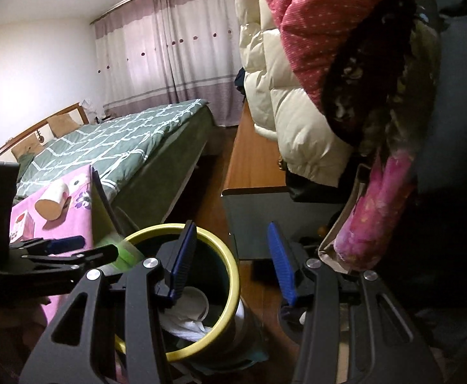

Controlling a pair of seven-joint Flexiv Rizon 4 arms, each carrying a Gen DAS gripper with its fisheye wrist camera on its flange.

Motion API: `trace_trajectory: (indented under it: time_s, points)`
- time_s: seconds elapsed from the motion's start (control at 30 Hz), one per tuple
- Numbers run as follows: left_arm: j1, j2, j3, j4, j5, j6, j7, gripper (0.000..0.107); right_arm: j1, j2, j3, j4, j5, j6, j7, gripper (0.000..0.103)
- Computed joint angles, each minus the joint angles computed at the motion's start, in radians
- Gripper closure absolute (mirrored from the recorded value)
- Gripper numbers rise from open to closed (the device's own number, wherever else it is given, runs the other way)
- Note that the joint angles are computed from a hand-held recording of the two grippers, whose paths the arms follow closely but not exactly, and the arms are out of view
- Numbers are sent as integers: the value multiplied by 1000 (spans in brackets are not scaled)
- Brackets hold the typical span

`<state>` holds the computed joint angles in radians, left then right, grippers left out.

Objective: Collect trash
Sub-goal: 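Grasp the clear green-capped jar with the left gripper and drop it in the bin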

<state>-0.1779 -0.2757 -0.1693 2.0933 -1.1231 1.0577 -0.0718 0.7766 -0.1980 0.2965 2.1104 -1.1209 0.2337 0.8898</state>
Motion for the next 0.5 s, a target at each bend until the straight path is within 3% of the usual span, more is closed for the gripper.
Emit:
trace_trajectory:
  time_s: [0.23, 0.5]
  points:
    - [60, 98, 60, 6, -178, -88, 104, 14, -16, -41, -27, -35, -67, 90, -32, 58]
    - [158, 126, 165, -54, -451, -32, 281, 11, -4, -193, -110, -228, -160, 228, -186, 58]
